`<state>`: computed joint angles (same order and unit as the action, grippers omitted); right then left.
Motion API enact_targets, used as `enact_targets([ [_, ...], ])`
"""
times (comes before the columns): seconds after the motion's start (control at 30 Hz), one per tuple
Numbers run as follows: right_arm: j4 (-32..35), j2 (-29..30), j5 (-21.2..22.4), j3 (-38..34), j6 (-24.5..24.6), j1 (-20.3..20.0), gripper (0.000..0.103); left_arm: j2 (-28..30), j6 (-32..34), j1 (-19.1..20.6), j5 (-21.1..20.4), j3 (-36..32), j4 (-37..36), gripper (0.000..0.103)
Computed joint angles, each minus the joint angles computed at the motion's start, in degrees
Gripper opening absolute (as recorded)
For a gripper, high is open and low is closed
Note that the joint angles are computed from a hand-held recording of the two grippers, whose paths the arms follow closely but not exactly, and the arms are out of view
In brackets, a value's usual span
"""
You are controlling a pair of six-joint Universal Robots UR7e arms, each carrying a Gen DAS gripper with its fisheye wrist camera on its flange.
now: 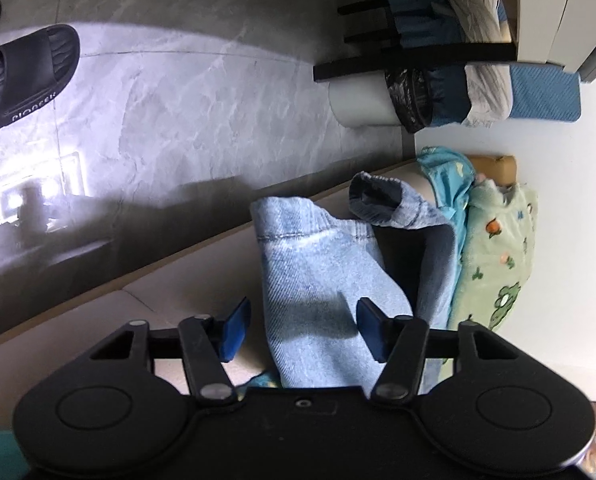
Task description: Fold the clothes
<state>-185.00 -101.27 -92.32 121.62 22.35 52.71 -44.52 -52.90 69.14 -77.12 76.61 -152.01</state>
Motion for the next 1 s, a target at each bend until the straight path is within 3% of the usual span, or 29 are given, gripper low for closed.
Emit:
enact_targets([
  [0.1, -1.7, 4.3, -2.5, -2.3, 2.2, 1.0, 0.069, 1.2, 0.9, -0.4, 1.0, -1.4, 0.0, 0.035],
  [0.2, -1.7, 7.4, -4.4, -4.7, 5.5, 1.8, 0.068, 2.0, 0.9, -0.7, 1.9, -2.5, 0.6, 0.013],
  [0.3, -4.3, 9.5, -5.4, -5.9, 7.6, 2.3, 0.062, 2.0, 2.6, -1.3, 3.0, -2.8, -0.5, 0.006],
  [0.33, -4.9, 9.8, -6.4, -5.9, 7.4, 2.6, 0.056, 1.8, 3.8, -1.7, 3.5, -2.8, -1.0, 0.005],
  [0.4, -5.3, 10.2, -7.6, -6.5, 7.0, 3.6, 0.026, 1.3, 6.1, -2.5, 4.0, -2.8, -1.5, 0.004],
  [0.47, -5.7, 9.9, -10.2, -6.8, 5.4, 5.0, 0.008, 0.6, 7.3, -3.2, 3.9, -2.5, -2.3, 0.003],
  [0.5, -6.1, 9.6, -11.8, -6.8, 4.4, 5.9, 0.005, 0.1, 7.5, -3.5, 3.5, -2.1, -3.0, 0.003],
  [0.77, -4.5, 6.0, -13.0, -9.1, 2.5, 10.4, 0.003, -2.2, 5.1, -4.1, 0.4, -2.3, -6.5, 0.003],
  [0.87, -2.2, 8.6, -15.5, -14.0, 1.4, 13.5, 0.003, 1.3, 3.8, -4.0, 0.7, -9.4, -2.9, 0.003],
  [1.0, 0.6, 15.0, -20.3, -23.7, 0.4, 17.6, 0.003, 9.9, 2.2, -4.1, 2.6, -25.3, 5.0, 0.003],
])
